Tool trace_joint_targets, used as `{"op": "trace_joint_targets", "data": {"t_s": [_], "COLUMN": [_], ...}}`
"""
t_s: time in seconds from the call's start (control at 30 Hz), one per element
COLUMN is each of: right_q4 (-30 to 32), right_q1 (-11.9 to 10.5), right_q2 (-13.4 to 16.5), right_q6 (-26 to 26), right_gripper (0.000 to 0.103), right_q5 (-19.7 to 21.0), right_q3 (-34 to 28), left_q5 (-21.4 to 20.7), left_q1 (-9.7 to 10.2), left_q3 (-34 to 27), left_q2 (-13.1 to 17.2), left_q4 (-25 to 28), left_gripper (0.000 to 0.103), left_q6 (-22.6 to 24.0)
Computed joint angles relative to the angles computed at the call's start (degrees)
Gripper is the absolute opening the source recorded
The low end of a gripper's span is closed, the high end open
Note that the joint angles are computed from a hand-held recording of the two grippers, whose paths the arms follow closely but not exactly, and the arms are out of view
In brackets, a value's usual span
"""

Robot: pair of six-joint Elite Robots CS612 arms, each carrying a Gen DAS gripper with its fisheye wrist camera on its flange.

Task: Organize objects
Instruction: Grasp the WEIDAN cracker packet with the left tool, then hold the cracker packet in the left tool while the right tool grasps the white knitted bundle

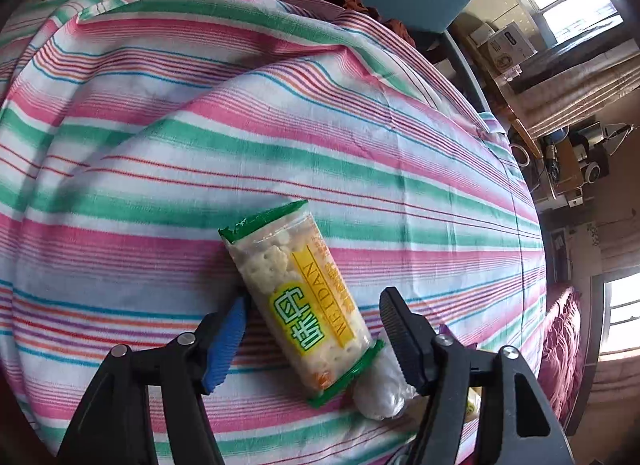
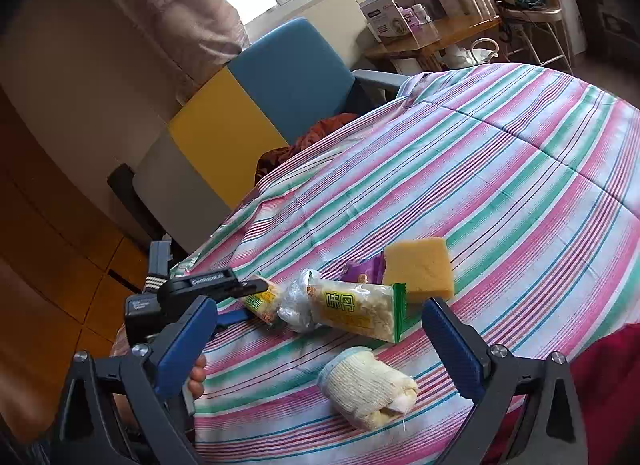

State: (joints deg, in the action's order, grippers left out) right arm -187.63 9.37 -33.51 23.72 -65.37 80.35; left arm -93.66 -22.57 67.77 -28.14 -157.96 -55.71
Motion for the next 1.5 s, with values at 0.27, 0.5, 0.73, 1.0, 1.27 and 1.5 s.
{"op": "trace_joint_targets", "data": {"t_s": [0.27,0.5,0.73,1.0,1.27,1.5], "right_q4": [0.4,-2.1,-2.5,-0.3,3.0,6.2], "right_q1": [-1.0,-2.5,-2.4,-2.3,-2.1,-1.9], "right_q2": [0.9,2.6,2.5,2.2,1.8,1.5], "right_q6": [2.5,12.0,14.6,15.2,13.2,12.1], "right_gripper": [0.103,0.103,0.103,0.103,0.103,0.103], "right_q5": [5.6,10.5,7.5,6.2,5.4,4.4], "right_q3": [-0.8,-1.7,-1.4,-1.5,-1.6,-1.8], "left_q5": [6.9,9.1,10.6,11.6,11.7,12.3], "left_q1": [-1.71,-1.92,-3.88,-6.94,-8.0,-8.09], "left_q3": [-5.3,0.4,10.2,21.8,26.8,27.2], "left_q2": [1.6,-0.7,-4.9,-9.1,-9.4,-8.3], "left_q4": [9.8,4.8,-2.3,-13.0,-23.5,-28.4], "left_gripper": [0.073,0.044,0.044,0.044,0.044,0.044], "left_q6": [8.4,14.6,17.7,22.7,25.1,26.2]}}
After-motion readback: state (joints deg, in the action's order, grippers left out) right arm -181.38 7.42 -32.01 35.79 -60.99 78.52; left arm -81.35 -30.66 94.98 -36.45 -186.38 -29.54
